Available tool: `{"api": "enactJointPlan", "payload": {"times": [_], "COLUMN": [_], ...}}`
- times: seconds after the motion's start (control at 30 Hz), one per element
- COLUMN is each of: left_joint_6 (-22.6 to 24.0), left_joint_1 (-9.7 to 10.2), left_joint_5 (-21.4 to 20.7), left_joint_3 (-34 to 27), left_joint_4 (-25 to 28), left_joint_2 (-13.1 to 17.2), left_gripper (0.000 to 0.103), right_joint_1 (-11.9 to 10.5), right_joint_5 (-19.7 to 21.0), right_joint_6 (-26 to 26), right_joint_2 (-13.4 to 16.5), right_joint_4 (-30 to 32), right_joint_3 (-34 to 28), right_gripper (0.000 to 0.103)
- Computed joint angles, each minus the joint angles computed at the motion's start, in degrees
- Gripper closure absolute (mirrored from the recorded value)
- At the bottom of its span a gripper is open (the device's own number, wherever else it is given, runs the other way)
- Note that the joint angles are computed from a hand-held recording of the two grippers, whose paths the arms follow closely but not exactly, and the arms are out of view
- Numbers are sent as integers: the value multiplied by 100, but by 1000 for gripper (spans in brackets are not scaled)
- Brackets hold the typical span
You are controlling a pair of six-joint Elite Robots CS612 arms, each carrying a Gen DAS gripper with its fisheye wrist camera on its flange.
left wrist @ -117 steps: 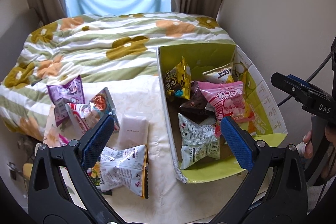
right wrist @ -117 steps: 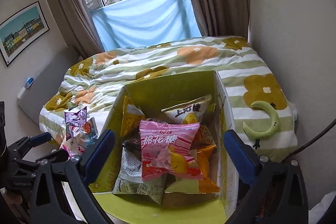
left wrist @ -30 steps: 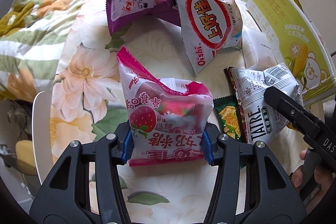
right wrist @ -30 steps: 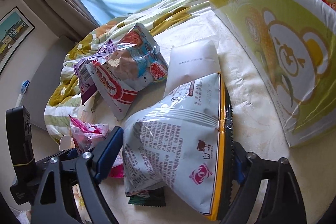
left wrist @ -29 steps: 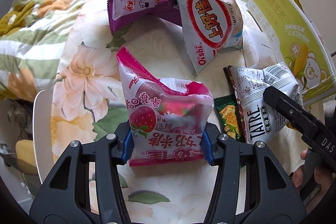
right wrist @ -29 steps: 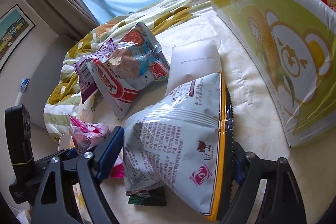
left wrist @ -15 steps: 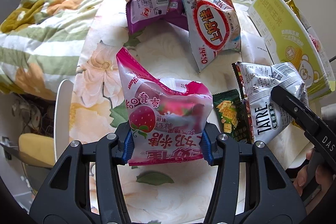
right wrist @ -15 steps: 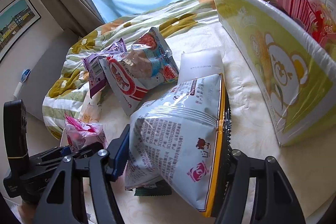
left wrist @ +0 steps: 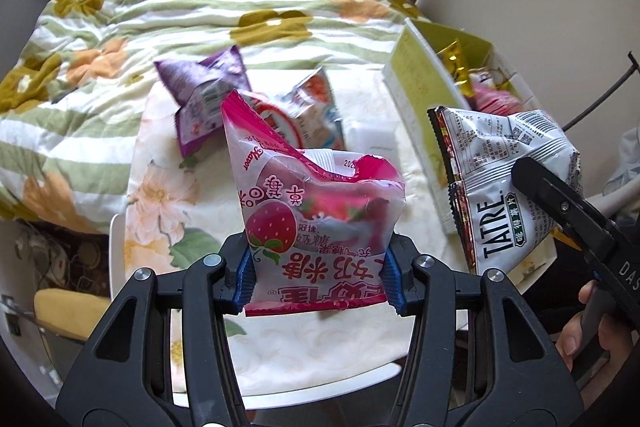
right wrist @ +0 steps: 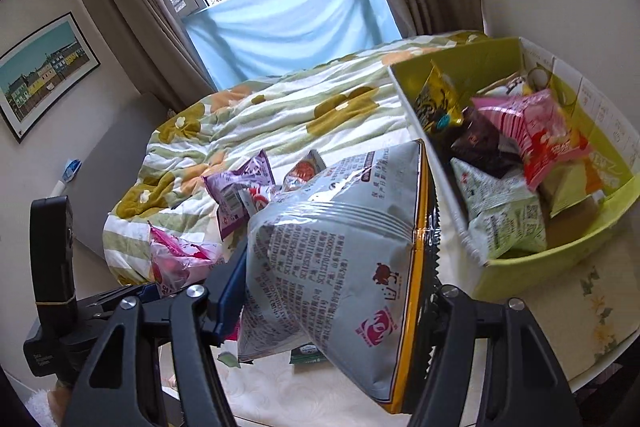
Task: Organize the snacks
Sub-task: 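Carry both bags into the cardboard box and open both tools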
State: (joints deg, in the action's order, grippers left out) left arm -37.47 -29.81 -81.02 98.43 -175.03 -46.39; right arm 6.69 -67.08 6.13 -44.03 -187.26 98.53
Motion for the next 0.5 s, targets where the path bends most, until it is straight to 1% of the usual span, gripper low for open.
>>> {"api": "enactJointPlan", "payload": {"times": [0.1,0.23,0.33,0.43,0.5], "left_joint_6": [175,220,207,199,172], "left_joint_1": [-164,-358,-484,-605,-661], "left_joint_5": [221,416,451,512,444], "left_joint_3": [-234,-757,-1255,-1851,-2239], "left_joint_4": [17,182,297,660,870], "left_joint_2": [-26,106,330,624,838], "left_gripper": [56,56,56,56,56], "right_joint_1": [-168,-453,-697,-930,-1084], "right_joint_5": [16,12,60,93,164], "right_joint_6": [-83,-274,-437,-563,-601], "right_joint_2": [-148,-275,-332,-316,-283], "right_joint_4": [-63,-103,30,126,226], "right_joint_3": [67,90,45,-51,-125], "right_gripper": [41,41,41,41,41]}}
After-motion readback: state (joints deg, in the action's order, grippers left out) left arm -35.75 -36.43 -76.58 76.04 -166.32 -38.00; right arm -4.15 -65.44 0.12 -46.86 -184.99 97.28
